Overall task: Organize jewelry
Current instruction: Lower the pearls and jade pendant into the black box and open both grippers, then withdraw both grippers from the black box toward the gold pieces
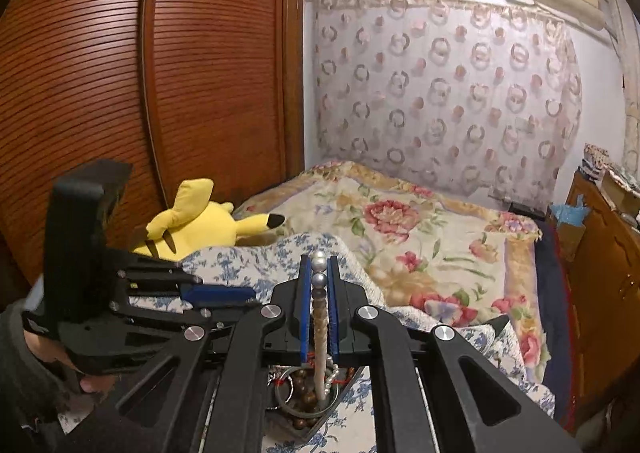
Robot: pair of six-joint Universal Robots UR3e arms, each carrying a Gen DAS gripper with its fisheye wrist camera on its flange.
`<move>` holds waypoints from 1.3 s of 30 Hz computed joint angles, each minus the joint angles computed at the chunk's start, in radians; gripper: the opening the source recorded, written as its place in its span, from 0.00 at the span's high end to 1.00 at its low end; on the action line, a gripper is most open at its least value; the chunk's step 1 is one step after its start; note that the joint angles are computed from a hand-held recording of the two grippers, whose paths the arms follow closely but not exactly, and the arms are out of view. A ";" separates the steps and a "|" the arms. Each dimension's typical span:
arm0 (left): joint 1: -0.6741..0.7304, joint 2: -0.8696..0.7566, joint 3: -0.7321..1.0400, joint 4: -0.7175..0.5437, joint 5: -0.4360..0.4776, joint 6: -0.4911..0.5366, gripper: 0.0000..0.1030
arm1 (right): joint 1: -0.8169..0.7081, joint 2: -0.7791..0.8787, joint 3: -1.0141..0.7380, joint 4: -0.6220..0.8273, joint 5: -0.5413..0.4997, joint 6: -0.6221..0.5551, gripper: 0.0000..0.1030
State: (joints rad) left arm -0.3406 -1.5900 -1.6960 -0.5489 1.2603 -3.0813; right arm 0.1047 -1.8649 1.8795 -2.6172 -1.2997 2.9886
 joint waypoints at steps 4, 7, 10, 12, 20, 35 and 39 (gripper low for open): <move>-0.008 0.001 0.000 -0.010 -0.005 0.007 0.86 | -0.002 0.006 0.044 -0.008 0.001 0.003 0.91; -0.010 -0.006 -0.004 -0.017 0.001 -0.004 0.86 | 0.000 0.026 0.075 -0.019 -0.011 0.006 0.91; -0.001 0.008 -0.032 -0.012 0.007 -0.011 0.78 | -0.003 0.030 0.103 -0.023 -0.009 0.005 0.74; 0.011 0.031 -0.063 -0.002 0.003 -0.014 0.68 | -0.009 0.012 0.137 -0.037 -0.007 0.008 0.70; 0.053 0.221 -0.269 -0.005 -0.003 0.028 0.62 | -0.008 -0.134 0.303 -0.035 -0.011 0.020 0.70; 0.008 0.361 -0.564 -0.041 0.077 0.093 0.48 | 0.067 -0.304 0.581 -0.042 -0.061 0.103 0.70; -0.035 0.324 -0.578 -0.012 0.096 0.080 0.48 | 0.086 -0.311 0.628 -0.056 -0.083 0.112 0.70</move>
